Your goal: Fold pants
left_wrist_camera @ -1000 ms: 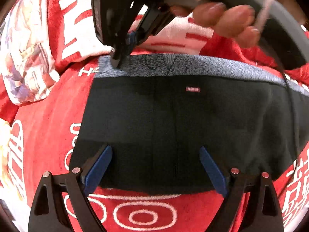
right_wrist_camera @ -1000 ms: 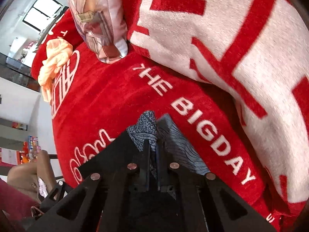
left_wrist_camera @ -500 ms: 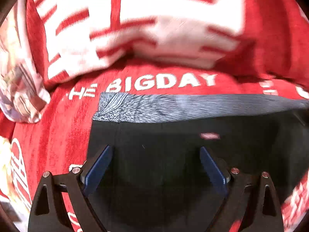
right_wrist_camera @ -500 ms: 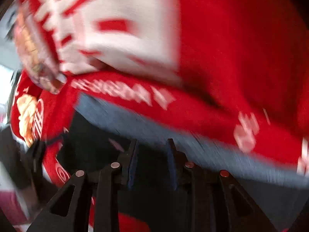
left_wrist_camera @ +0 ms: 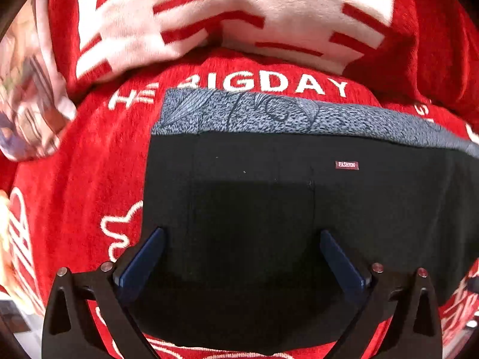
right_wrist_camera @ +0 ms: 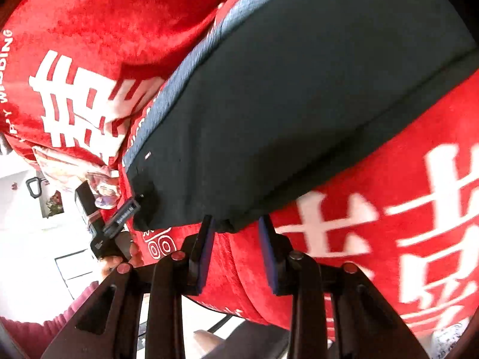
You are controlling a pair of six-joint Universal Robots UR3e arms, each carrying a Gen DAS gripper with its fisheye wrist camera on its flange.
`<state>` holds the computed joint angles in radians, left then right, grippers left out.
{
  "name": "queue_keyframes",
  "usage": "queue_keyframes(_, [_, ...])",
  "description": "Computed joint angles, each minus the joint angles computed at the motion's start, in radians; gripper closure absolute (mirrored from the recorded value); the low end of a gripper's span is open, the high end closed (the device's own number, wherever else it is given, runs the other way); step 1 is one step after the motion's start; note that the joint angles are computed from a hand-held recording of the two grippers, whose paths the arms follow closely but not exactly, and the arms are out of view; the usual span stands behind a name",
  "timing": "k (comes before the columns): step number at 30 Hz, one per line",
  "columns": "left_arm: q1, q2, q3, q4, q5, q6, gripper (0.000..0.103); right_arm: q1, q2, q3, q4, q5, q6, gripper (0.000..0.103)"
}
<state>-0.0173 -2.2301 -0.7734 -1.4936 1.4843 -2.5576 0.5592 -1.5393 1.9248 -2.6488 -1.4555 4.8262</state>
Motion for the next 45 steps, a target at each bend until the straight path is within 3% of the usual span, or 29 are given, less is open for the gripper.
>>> queue_keyframes(3, [-0.004, 0.006, -0.017, 0.018, 0.006, 0.009, 0.0, 0.015, 0.076, 0.018, -0.136, -0.05, 0.036, 0.068])
queue_keyframes(7, [-0.004, -0.009, 0.005, 0.006, 0.005, 0.006, 0.0, 0.039, 0.087, 0.017, -0.146, -0.081, 0.088, 0.068])
queue_keyframes(9, [-0.001, 0.0, -0.015, 0.02, 0.007, 0.009, 0.0, 0.058, 0.059, 0.002, -0.082, -0.095, 0.105, 0.057])
queue_keyframes(12, [-0.007, -0.009, -0.004, 0.018, 0.01, 0.003, 0.0, 0.07, 0.029, 0.014, -0.038, -0.131, 0.151, 0.051])
queue_keyframes(16, [-0.009, -0.006, -0.009, 0.02, 0.01, 0.0, 0.0, 0.056, 0.036, 0.106, -0.205, -0.183, 0.214, 0.051])
queue_keyframes(17, [-0.009, -0.006, -0.005, 0.016, 0.01, 0.0, 0.0, 0.048, 0.035, 0.117, -0.217, -0.179, 0.215, 0.053])
queue_keyframes(19, [-0.012, -0.013, 0.009, 0.006, 0.015, -0.002, 0.0, 0.024, 0.008, 0.099, -0.129, -0.141, 0.206, 0.082])
queue_keyframes(20, [-0.011, -0.014, 0.012, 0.002, 0.016, 0.0, 0.0, 0.021, -0.011, 0.084, -0.075, -0.132, 0.186, 0.088])
queue_keyframes(23, [-0.013, -0.017, 0.008, 0.013, 0.013, 0.002, 0.0, 0.07, -0.041, 0.021, 0.053, -0.18, 0.175, 0.095])
queue_keyframes(26, [-0.012, -0.005, -0.008, 0.02, 0.019, -0.003, 0.0, 0.112, -0.053, 0.033, 0.131, -0.169, 0.26, 0.097])
queue_keyframes(27, [-0.014, -0.007, -0.006, 0.02, 0.022, -0.006, 0.0, 0.149, -0.067, 0.087, 0.043, -0.217, 0.327, 0.096])
queue_keyframes(29, [-0.014, -0.003, -0.016, 0.03, 0.018, -0.005, 0.0, 0.177, -0.1, 0.104, 0.032, -0.274, 0.356, 0.09])
queue_keyframes(31, [-0.014, 0.003, -0.027, 0.04, 0.017, -0.004, 0.0, 0.181, -0.14, 0.11, 0.04, -0.333, 0.335, 0.077])
queue_keyframes(32, [-0.013, 0.007, -0.033, 0.042, 0.019, -0.005, 0.0, 0.169, -0.156, 0.114, 0.048, -0.341, 0.321, 0.064])
queue_keyframes(33, [-0.015, 0.005, -0.029, 0.037, 0.023, -0.009, 0.0, 0.145, -0.178, 0.118, 0.081, -0.336, 0.304, 0.06])
queue_keyframes(38, [-0.014, 0.002, -0.023, 0.032, 0.023, -0.013, 0.0, 0.073, -0.202, 0.216, 0.006, -0.279, 0.31, 0.06])
queue_keyframes(40, [-0.014, 0.003, -0.023, 0.031, 0.024, -0.014, 0.0, 0.058, -0.205, 0.223, 0.006, -0.264, 0.307, 0.073])
queue_keyframes(41, [-0.015, -0.001, -0.013, 0.022, 0.027, -0.016, 0.0, 0.044, -0.207, 0.215, 0.019, -0.25, 0.29, 0.096])
queue_keyframes(45, [-0.016, -0.008, -0.001, 0.014, 0.027, -0.015, 0.0, 0.038, -0.225, 0.072, 0.2, -0.293, 0.166, 0.096])
